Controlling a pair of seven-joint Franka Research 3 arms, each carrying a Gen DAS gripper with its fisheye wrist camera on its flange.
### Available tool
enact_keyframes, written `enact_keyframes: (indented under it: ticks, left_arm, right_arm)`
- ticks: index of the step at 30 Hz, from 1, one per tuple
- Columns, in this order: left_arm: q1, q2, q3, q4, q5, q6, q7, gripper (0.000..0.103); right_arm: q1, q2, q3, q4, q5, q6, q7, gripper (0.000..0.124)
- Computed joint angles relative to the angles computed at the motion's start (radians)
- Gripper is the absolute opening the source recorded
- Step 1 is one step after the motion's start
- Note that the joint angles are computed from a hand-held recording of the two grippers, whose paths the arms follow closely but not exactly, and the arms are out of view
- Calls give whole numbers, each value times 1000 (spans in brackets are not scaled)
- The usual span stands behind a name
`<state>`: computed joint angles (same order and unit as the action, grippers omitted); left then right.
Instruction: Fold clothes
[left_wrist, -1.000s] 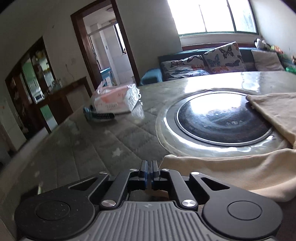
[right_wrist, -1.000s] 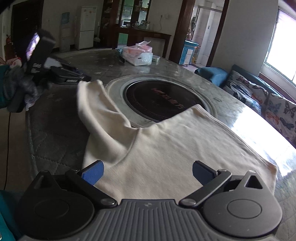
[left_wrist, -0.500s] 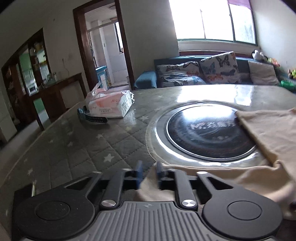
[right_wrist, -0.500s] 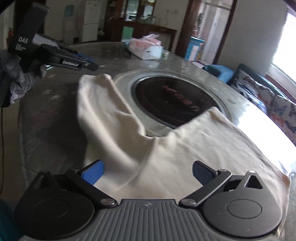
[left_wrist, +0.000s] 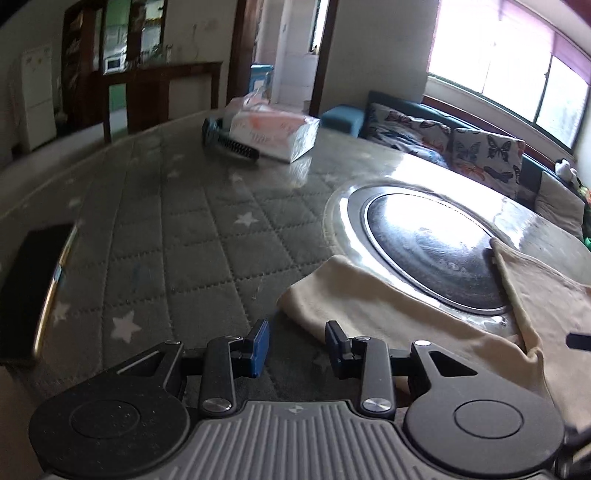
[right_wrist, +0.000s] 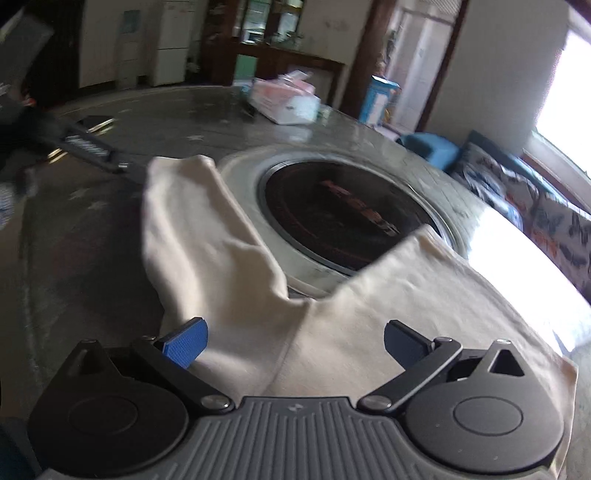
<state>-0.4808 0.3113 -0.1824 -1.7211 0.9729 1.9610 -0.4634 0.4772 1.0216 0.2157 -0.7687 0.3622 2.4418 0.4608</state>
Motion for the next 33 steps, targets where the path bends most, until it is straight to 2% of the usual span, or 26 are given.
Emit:
enact_keyframes:
  ticks: [2, 5, 6, 8, 9, 12, 16, 20, 24, 26, 29, 33]
  left_arm:
    - [1, 5, 3, 5, 2, -3, -2, 34]
    - [3, 15, 9, 15, 6, -7, -5, 31]
    - [1, 21, 10, 22, 7, -16, -3, 23]
    - [-2, 31, 15, 32, 13, -30, -1, 14]
    - [-4, 34, 17, 34, 20, -34, -3, 11]
    - [-8, 40, 23, 41, 37, -46, -9, 5]
    - [-14, 25, 27, 36, 80, -48, -33, 5]
    - [-28, 20, 26, 58, 149, -64, -28, 4]
    - [-49, 21, 22, 100, 220, -75, -14, 4]
    - [-63, 35, 23, 138, 263, -71, 5, 4]
    - [-87, 70, 31, 212, 328, -38, 44, 4]
    - [-123, 145, 54, 343, 387, 48, 120, 4]
  right_arm:
    - [-7, 3, 21, 9, 14, -8, -29, 103]
    - [7, 21, 12, 38, 19, 25, -13, 103]
    - [10, 36, 11, 66, 16, 12, -7, 103]
    - [17, 54, 5, 99, 7, -17, 4, 103]
    - [19, 51, 3, 93, 4, -22, 3, 103]
    - [6, -10, 23, -31, 21, 35, -63, 103]
    - [-19, -36, 52, -58, 62, 19, -98, 103]
    - [-5, -38, 16, -62, 42, -12, -65, 103]
    - [-42, -100, 49, -169, 81, 8, -121, 103]
    - [-63, -114, 59, -176, 107, -11, -122, 103]
    - [-85, -134, 56, -183, 139, -15, -105, 103]
    - [-123, -168, 44, -212, 174, 13, -66, 103]
